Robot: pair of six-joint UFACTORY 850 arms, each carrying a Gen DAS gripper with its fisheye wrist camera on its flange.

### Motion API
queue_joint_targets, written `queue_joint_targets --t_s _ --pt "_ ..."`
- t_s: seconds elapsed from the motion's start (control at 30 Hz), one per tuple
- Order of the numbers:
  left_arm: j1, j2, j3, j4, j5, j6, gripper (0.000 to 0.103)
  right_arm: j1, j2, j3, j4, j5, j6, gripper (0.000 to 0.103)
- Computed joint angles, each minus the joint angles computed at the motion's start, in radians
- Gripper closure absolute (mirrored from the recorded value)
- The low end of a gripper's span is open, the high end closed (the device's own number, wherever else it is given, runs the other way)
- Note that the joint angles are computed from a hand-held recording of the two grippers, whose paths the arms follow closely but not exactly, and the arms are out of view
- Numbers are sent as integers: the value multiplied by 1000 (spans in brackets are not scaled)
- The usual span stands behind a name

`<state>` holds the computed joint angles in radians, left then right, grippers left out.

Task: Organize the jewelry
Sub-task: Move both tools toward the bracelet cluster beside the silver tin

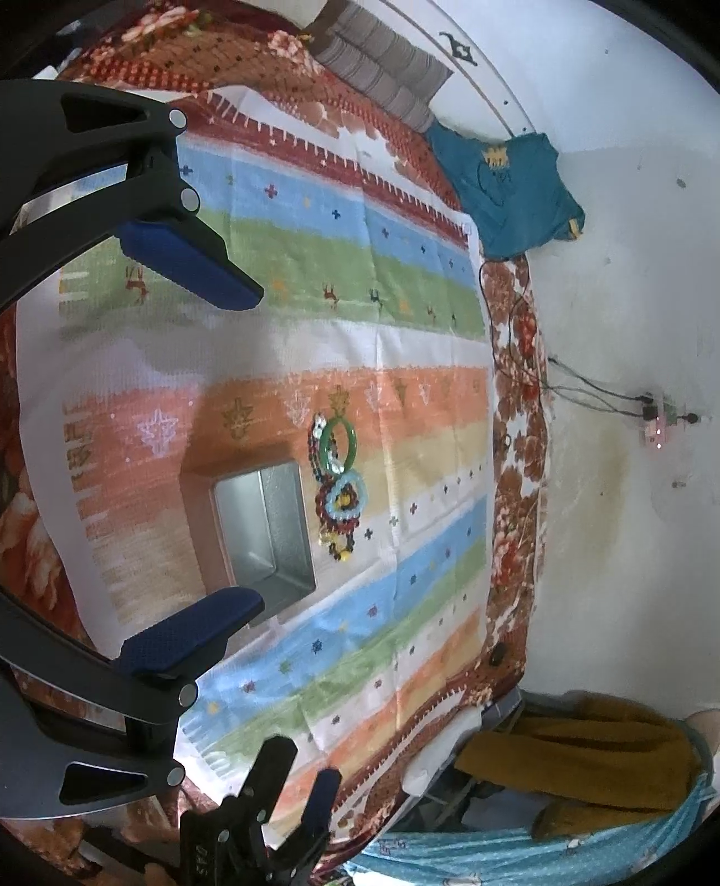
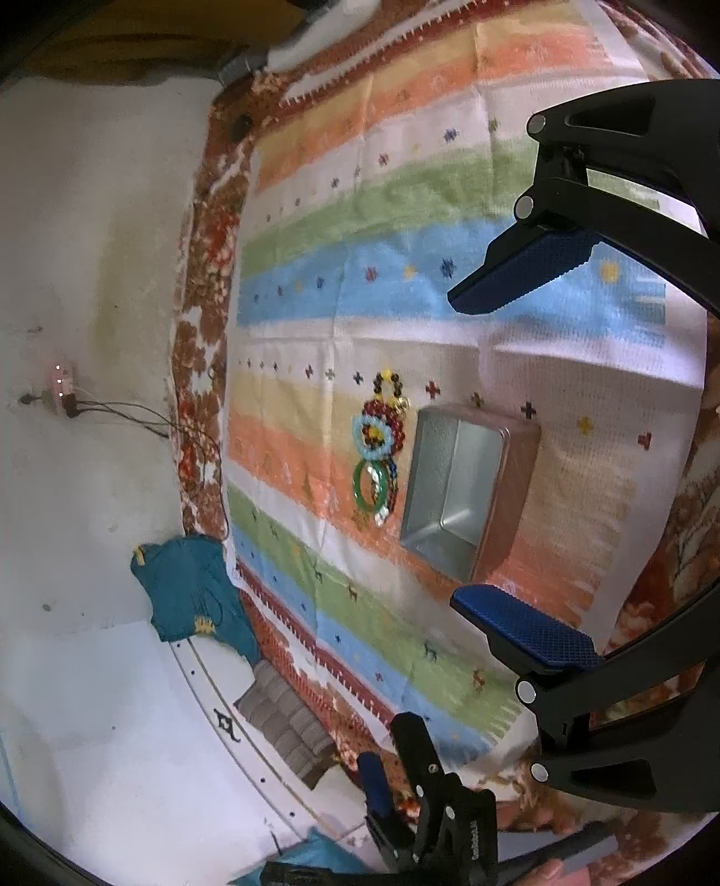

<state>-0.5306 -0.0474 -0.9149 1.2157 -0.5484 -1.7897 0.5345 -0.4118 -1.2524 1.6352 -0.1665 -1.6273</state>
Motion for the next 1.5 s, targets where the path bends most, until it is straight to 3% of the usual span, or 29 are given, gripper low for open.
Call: queue_joint_targets --t_s 0.53,1.1,1.27,1.5 --pt "21 1 -5 -92 25 60 5 -11 -20 -24 -204 -19 218 4" --pt "27 -1 0 -75 19 0 5 -9 -23 -28 -224 -19 234 4" --pt "-5 -25 -27 -59 -77 19 5 -9 -22 -27 -180 -13 188 4" --pt "25 -20 -25 -107 -27 38 5 -1 -44 -55 -329 -6 339 4"
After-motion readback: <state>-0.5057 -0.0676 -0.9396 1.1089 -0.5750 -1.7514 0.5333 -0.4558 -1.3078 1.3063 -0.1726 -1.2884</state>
